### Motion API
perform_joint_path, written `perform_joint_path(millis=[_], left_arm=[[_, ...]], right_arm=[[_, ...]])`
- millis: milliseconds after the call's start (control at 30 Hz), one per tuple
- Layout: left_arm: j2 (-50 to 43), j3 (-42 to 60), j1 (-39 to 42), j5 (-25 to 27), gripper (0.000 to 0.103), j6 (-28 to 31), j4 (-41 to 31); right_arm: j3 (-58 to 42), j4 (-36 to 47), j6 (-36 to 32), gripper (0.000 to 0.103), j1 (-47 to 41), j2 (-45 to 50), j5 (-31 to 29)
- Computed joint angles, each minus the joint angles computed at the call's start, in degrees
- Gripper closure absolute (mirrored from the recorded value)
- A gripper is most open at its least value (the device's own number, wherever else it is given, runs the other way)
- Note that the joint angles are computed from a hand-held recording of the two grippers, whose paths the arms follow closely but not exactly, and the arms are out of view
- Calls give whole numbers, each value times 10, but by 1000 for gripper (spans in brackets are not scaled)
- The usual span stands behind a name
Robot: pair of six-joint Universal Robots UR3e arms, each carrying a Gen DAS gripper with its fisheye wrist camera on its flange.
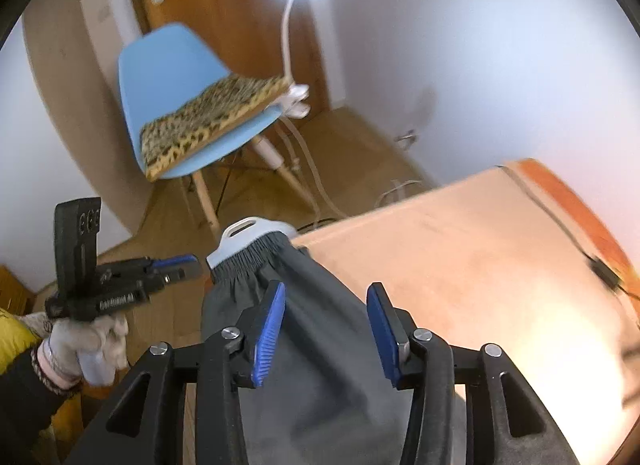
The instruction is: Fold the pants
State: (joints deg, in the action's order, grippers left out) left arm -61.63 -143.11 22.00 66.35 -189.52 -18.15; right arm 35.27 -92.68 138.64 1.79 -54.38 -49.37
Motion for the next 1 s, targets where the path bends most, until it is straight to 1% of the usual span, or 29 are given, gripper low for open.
perform_joint_path(millis=[67,100,133,200,267,333,467,533,567,667,733,767,800,833,900,967,1000], left_arm=[[6,25,-24,3,87,-3,-19],[3,45,-43,8,87,-6,-29],[-1,61,-59,12,86,-9,-37],[-27,102,-100,31,75,-15,-43],[-57,141,-147,52,75,-26,-40],[-92,180,-189,67,75,-36,-35],[-174,272,-264,88,74,-49,-33],[-227,339,-312,106,66,-48,-48],[-249,366,-331,116,59,-47,-49],[-328,471,-385,124,57,-45,-72],[-385,545,-418,123,57,-47,-84],[-408,577,-429,117,56,-46,-93],[-447,629,-444,108,51,-45,-109],[-472,663,-455,105,50,-49,-121],[-549,780,-487,99,50,-40,-175],[-625,900,-512,88,50,-37,-231],[-671,960,-522,69,50,-37,-242]], right_arm=[[120,-19,-28,55,-53,-92,14],[161,-18,-40,54,-78,-127,21],[189,-2,-57,54,-106,-159,28],[242,27,-91,54,-165,-219,42],[276,65,-131,53,-232,-270,57],[283,115,-169,53,-296,-301,71],[260,247,-263,52,-434,-335,96],[251,290,-299,51,-487,-344,98],[240,324,-326,50,-527,-347,99],[218,386,-370,50,-615,-347,93],[204,404,-388,50,-669,-340,86],[202,406,-395,50,-697,-338,80],[200,412,-405,50,-725,-336,77],[200,415,-414,50,-755,-330,73],[181,420,-412,50,-798,-305,63],[142,421,-396,50,-836,-263,56],[132,417,-389,50,-851,-250,53]])
